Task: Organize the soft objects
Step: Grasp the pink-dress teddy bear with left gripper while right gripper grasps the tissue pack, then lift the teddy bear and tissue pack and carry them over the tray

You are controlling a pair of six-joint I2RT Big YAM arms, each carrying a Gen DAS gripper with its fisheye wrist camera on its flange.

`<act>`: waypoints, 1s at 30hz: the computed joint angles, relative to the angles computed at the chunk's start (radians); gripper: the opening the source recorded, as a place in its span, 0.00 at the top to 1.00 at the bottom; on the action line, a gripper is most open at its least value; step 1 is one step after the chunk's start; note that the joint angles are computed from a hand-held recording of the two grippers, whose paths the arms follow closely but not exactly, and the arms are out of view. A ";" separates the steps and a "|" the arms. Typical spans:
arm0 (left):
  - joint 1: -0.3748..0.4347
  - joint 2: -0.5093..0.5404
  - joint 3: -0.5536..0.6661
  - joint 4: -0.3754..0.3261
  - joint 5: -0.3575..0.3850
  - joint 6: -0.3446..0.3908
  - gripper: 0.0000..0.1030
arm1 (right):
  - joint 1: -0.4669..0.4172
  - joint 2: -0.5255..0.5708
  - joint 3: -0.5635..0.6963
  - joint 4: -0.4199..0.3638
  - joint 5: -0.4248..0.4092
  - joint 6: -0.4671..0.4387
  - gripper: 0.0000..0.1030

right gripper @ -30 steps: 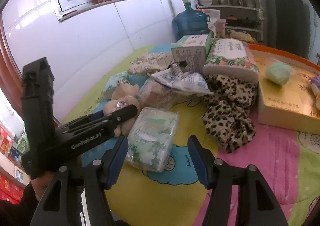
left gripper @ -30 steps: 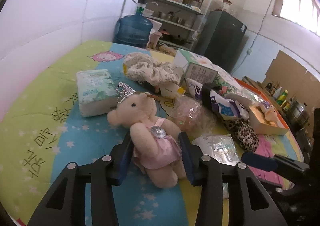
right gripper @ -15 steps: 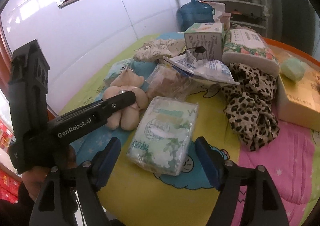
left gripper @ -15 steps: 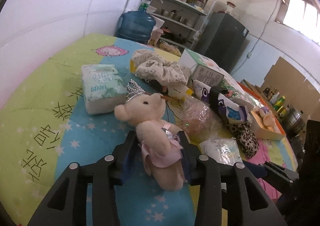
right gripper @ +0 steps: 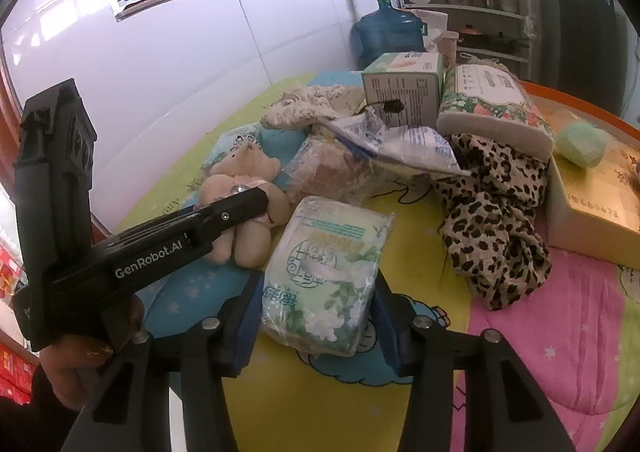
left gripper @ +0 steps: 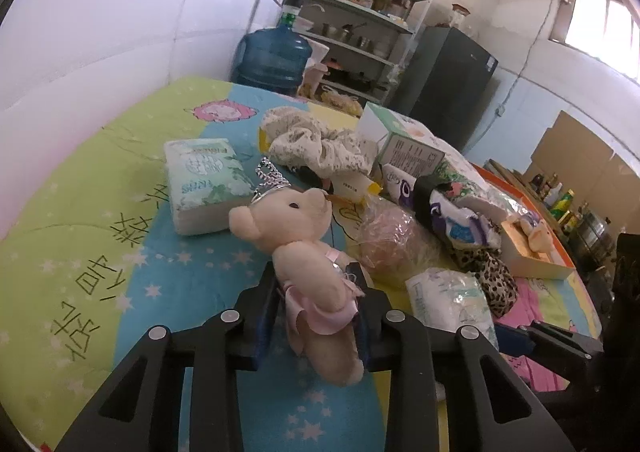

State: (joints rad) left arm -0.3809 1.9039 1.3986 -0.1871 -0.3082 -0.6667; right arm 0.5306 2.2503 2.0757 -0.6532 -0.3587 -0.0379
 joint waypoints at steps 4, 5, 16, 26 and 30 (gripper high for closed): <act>-0.008 -0.025 -0.017 0.014 -0.026 0.005 0.68 | -0.005 -0.027 -0.033 0.031 -0.014 -0.005 0.52; -0.012 -0.033 -0.023 0.019 -0.036 0.008 0.68 | -0.007 -0.039 -0.052 0.044 -0.022 -0.007 0.52; -0.057 -0.091 -0.018 0.033 -0.114 0.086 0.68 | -0.021 -0.117 -0.150 0.146 -0.050 -0.006 0.52; -0.092 -0.048 0.106 0.002 -0.104 0.162 0.68 | -0.070 -0.159 -0.196 0.217 -0.049 0.035 0.52; -0.108 -0.006 0.181 -0.019 -0.097 0.189 0.68 | -0.095 -0.169 -0.205 0.246 -0.034 0.051 0.52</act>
State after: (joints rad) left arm -0.4892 1.8979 1.5797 -0.2061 -0.4054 -0.4781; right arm 0.4358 2.0815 1.8704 -0.4069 -0.3926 0.0132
